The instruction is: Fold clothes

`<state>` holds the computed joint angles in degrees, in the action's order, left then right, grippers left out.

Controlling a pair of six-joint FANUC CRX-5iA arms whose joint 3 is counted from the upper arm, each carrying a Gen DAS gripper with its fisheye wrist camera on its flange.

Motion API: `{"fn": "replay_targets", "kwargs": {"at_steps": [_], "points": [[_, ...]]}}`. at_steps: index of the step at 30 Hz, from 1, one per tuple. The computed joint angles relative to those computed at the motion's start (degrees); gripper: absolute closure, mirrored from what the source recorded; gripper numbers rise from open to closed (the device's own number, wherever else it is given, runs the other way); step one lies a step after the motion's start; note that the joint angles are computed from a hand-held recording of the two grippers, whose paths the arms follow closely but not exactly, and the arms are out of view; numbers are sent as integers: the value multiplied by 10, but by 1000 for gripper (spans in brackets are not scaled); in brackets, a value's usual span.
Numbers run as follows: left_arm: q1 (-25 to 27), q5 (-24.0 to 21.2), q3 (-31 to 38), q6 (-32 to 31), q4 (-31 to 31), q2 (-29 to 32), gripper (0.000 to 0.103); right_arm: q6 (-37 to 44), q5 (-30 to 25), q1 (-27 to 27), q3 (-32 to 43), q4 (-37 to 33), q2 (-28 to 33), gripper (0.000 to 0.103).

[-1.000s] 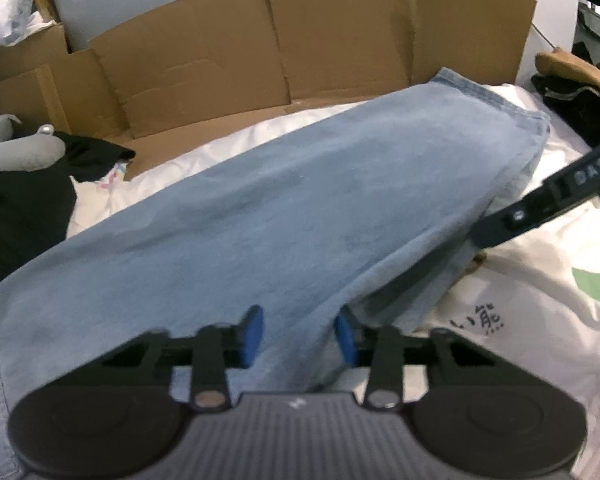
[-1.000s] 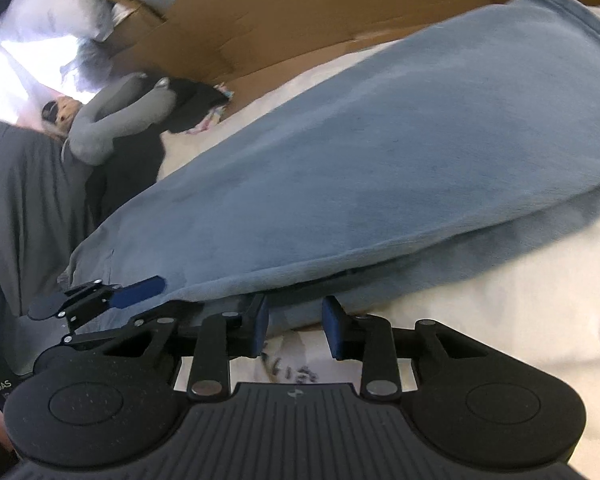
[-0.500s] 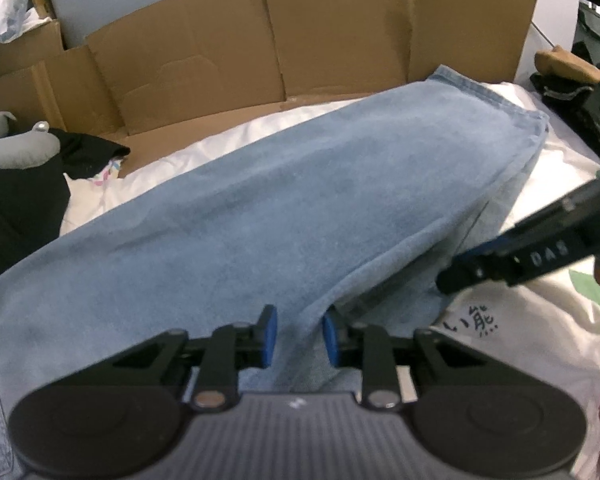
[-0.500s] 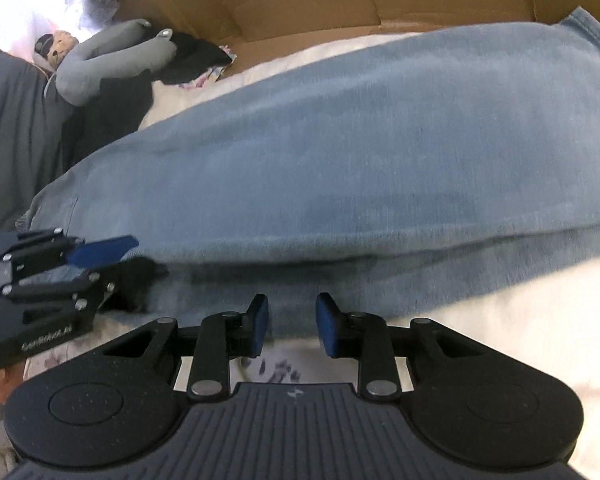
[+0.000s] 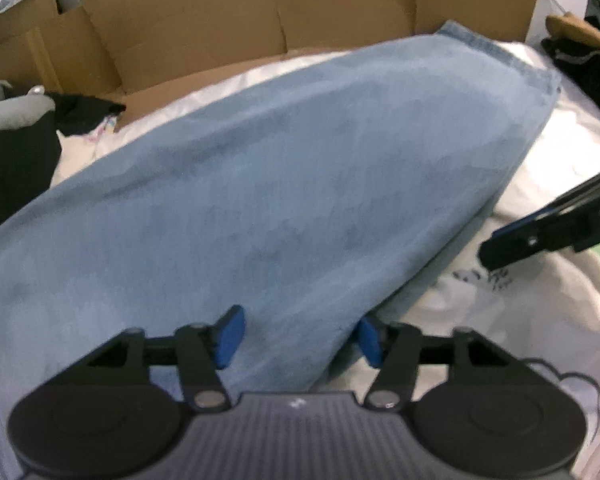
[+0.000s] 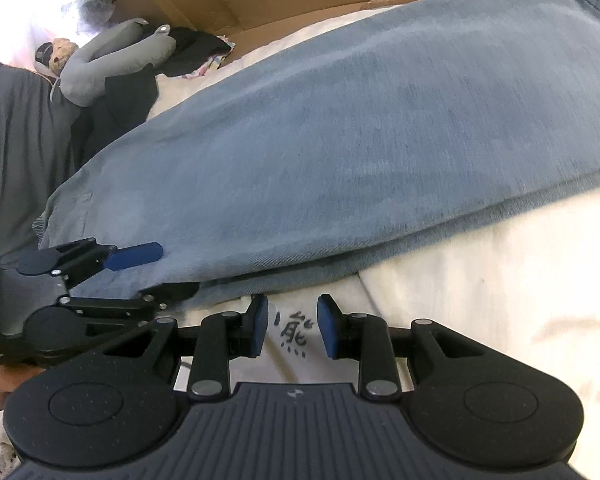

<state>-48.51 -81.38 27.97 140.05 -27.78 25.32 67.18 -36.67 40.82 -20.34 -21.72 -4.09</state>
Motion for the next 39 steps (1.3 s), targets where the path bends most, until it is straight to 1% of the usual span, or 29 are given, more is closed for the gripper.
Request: {"fn": "replay_targets", "kwargs": {"at_steps": [2, 6, 7, 10, 16, 24, 27, 33, 34, 36, 39], "points": [[0, -6, -1, -4, 4, -2, 29, -7, 1, 3, -5, 1, -5, 68], [-6, -20, -13, 7, 6, -18, 28, -23, 7, 8, -13, 7, -12, 66], [-9, -22, -18, 10, 5, -24, 26, -27, 9, 10, -14, 9, -13, 66], [-21, -40, -29, 18, -2, -38, 24, -37, 15, 13, -18, 12, -16, 62], [-39, -62, -66, 52, -10, -65, 19, -19, 15, 17, -12, -4, -12, 62], [-53, -109, -72, 40, -39, -61, 19, -11, 6, 26, 2, -9, -1, 62], [-56, -125, -70, 42, -51, -60, 21, 1, 1, 32, 11, -15, 6, 62], [-70, -129, -86, 95, -89, -95, 21, 25, -7, 46, 38, -35, 26, 63], [-71, -130, -90, 107, -95, -101, 20, 31, -9, 46, 45, -45, 31, 63], [-74, -131, -95, 130, -102, -107, 20, 57, -12, 38, 67, -89, 45, 63], [-77, -137, -97, 148, -113, -108, 20, 80, -9, 50, 97, -93, 70, 63]]}}
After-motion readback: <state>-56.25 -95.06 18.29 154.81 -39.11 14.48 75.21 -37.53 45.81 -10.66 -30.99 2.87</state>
